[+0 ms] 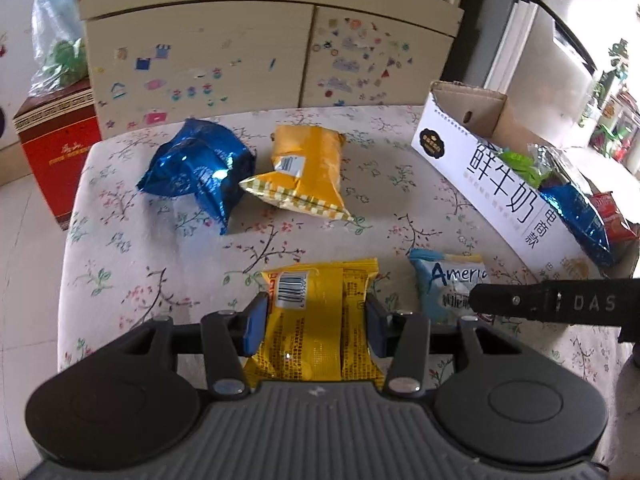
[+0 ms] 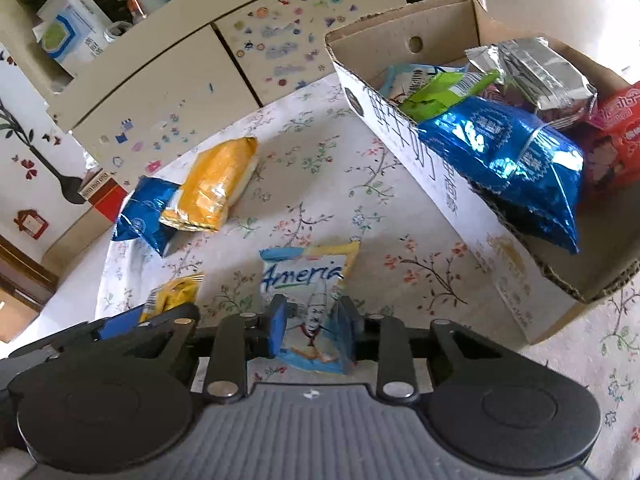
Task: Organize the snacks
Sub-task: 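Close the left gripper on the yellow packet while the right grasps the Amerie packet, then lift and carry the yellow and Amerie packets over the cardboard box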
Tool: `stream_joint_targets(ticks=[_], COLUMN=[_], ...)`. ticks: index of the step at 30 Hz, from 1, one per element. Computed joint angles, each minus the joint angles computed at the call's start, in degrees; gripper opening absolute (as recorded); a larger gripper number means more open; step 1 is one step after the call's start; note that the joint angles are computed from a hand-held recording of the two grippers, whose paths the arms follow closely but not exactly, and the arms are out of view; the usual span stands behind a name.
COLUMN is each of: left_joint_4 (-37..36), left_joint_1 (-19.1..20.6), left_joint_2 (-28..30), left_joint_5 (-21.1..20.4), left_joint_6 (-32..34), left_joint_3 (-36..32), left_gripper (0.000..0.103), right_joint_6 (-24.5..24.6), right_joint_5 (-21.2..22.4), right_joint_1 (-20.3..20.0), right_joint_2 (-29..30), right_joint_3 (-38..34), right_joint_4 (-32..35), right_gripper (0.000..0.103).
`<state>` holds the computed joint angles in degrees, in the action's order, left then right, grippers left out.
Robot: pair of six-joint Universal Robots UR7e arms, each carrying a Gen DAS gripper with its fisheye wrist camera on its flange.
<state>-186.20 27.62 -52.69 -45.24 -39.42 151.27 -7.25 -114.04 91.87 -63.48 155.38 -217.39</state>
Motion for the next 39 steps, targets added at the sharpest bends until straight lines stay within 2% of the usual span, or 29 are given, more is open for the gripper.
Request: stream_joint_targets(ticks=[3, 6, 8, 10, 15, 17, 18, 19, 23, 28, 39], left_joint_4=[1.3, 4.5, 5.6, 6.6, 8.3, 8.9, 9.1, 9.3, 9.7, 9.0, 9.1], left_joint_1=[-1.1, -2.0, -2.0, -1.8, -1.4, -1.4, -1.3, -1.3, -1.7, -2.4, -4.7], left_joint_2=[-0.1, -0.8, -1.5, -2.1, -2.8, -2.9, -2.9, -2.9, -2.9, -3.2, -5.1], left_joint_5=[1.2, 3.2, 3.7, 4.0, 4.4, 4.5, 4.5, 4.5, 4.7, 5.4, 7.3], left_joint_6=[-4.1, -7.5, -9.5, -10.9, -12.9, -13.6, -13.7, -13.7, -14.2, -14.3, -13.6], left_joint_3=[0.6, 0.8, 1.1, 1.1, 1.1, 1.1, 1.0, 1.0, 0.9, 0.9, -0.3], left_gripper=[0.048, 0.048, 0.048, 0.048, 0.048, 0.048, 0.048, 0.048, 0.048, 0.048, 0.048], right_joint_6=[0.4, 0.8, 0.6, 0.4, -6.1, -9.8, -11.8, -13.5, -13.3, -10.7, -8.2], right_joint_5=[0.8, 0.8, 1.3, -0.2, -6.4, -9.4, -11.1, -11.6, -9.7, -7.2, -2.2], right_joint_1=[-0.8, -0.6, -0.4, 0.5, 4.3, 5.7, 6.4, 6.6, 5.1, 3.9, 6.5], right_joint_2=[0.5, 1.6, 2.3, 3.8, 11.1, 14.4, 15.8, 16.6, 14.6, 11.2, 1.7], right_joint_3=[0.1, -0.1, -0.5, -1.4, -3.2, -3.9, -4.3, -4.3, -3.6, -2.5, -2.1], right_joint_4=[-1.1, -2.4, -2.5, -1.7, -8.7, -12.2, -14.0, -15.3, -14.1, -11.9, -5.7], right_gripper=[0.047, 0.061, 0.064, 0.071, 0.071, 0.065, 0.058, 0.058, 0.057, 0.057, 0.057])
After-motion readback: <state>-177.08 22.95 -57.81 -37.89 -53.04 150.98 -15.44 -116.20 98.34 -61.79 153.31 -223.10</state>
